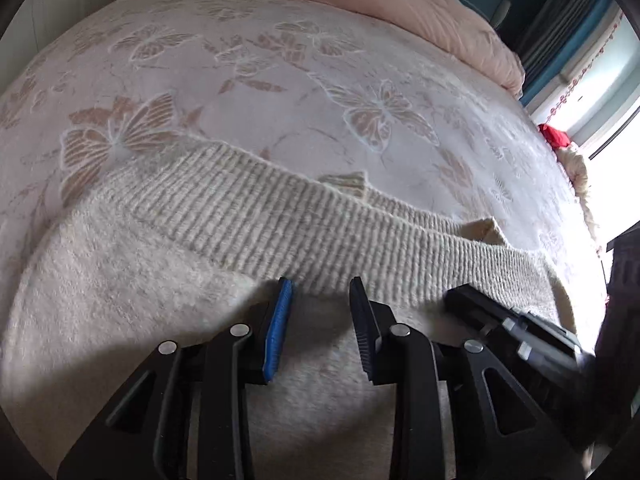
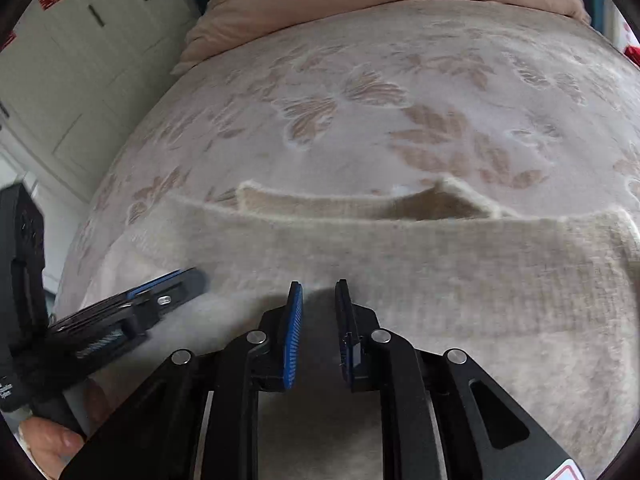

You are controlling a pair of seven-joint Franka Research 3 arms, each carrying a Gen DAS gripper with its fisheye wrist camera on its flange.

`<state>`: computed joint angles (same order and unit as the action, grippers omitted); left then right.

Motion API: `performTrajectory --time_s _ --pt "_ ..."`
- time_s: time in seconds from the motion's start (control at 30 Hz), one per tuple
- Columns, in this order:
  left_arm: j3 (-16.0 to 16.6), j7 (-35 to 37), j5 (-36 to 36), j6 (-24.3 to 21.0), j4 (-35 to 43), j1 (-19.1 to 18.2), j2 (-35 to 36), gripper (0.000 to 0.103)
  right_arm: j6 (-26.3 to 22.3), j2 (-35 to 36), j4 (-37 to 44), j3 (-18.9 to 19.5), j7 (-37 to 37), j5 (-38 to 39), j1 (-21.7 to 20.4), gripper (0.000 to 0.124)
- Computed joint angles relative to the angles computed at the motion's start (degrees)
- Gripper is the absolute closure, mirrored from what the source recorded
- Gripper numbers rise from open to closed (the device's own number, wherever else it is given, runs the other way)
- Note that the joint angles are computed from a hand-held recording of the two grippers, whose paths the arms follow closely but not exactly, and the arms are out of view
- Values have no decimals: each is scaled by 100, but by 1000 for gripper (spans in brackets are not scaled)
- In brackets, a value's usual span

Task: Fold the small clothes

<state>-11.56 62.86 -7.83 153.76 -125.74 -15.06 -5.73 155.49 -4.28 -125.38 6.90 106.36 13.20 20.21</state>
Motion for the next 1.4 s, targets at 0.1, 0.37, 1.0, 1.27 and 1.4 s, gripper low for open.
performTrajectory --time_s 0.1,0.37,1.0,1.27,1.4 --pt "71 -247 379 -57 -63 207 -91 75 59 -326 -396 -387 844 -665 -312 110" --pt "275 308 -240 357 -546 273 -489 88 294 -1508 -1507 -473 610 -211 -1372 97" --pt "361 -1335 1259 -586 40 964 11 103 -30 -1102 -1414 -692 1033 -949 -1289 115" --pt "394 -657 976 -128 -279 687 -613 78 377 -1776 -1613 -435 841 -854 -1306 89" --pt "410 -403 574 -629 276 621 -108 53 164 -1746 -1613 -288 900 -830 -1409 74"
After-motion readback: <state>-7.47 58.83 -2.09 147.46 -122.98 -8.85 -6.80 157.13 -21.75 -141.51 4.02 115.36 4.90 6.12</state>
